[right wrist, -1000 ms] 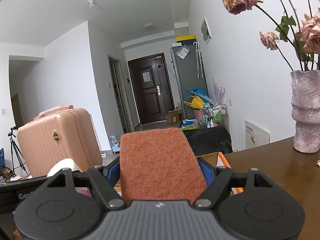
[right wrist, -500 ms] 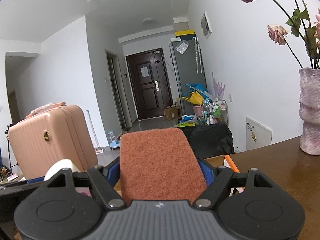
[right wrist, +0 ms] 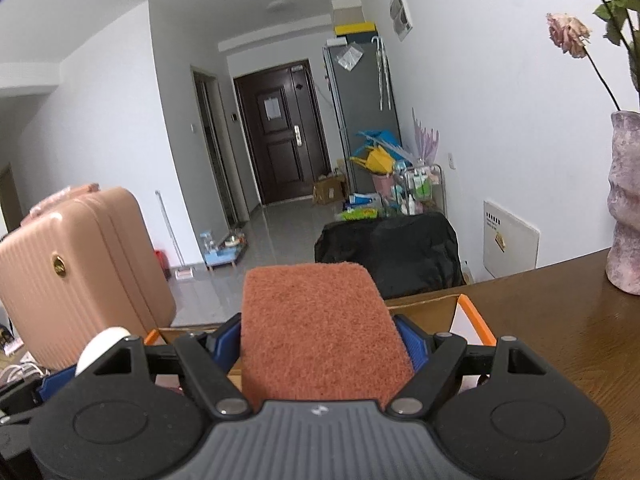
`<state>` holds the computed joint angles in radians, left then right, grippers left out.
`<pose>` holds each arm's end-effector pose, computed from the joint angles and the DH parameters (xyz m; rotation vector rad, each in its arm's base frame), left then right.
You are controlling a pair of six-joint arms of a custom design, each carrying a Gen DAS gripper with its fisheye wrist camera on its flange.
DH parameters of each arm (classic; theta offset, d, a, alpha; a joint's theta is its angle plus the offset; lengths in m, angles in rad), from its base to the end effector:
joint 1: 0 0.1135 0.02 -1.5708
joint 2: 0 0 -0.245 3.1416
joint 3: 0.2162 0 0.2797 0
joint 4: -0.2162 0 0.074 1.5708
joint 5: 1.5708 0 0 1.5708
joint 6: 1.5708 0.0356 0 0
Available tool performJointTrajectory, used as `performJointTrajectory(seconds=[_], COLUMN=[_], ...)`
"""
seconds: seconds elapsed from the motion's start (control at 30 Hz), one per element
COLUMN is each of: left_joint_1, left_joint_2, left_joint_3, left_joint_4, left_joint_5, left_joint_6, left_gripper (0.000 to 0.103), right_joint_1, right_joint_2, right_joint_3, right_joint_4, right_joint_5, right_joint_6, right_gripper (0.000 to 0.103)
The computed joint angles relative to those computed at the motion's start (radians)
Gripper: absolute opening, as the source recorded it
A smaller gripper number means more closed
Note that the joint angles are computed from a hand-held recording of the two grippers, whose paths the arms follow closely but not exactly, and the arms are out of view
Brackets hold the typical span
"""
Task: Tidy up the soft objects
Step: 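Lower both items into the box and open both tools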
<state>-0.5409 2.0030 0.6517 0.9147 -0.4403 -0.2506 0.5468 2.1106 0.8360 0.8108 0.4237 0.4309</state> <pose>0.2966 -0.1605 0.0375 0.0071 1.9641 -0.0759 0.3307 0.1842 0.0323 0.1480 1.9908 0.1985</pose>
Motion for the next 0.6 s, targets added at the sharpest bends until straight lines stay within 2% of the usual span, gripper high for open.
performJointTrajectory(seconds=[0.2,0.33,0.47,0.53,0.6], left_joint_1=[-0.001,-0.003,-0.003,-0.005,-0.006], left_joint_2=[0.022,0.024,0.026,0.029,0.028], left_joint_3=[0.023,0.023,0.022,0.020,0.016], left_joint_4=[-0.020,-0.024,-0.027,-0.018,-0.014], left_joint_5=[-0.009,-0.009,-0.005,-0.021,-0.025], left_joint_6=[0.004,0.006,0.005,0.010,0.012], left_gripper=[0.058,0.059,0.074,0.078,0.091], right_joint_1=[-0.004,-0.010,-0.019,-0.023,-0.029], right_joint_2=[0.016,0.014,-0.001,-0.010,-0.016], right_joint_3=[0.059,0.060,0.036,0.025,0.013], right_joint_4=[-0.092,-0.100,-0.078,-0.072,-0.064], right_joint_5=[0.001,-0.011,-0.019,-0.025,-0.031], right_joint_6=[0.007,0.010,0.024,0.031,0.036], right_gripper=[0.077,0.077,0.088,0.089,0.092])
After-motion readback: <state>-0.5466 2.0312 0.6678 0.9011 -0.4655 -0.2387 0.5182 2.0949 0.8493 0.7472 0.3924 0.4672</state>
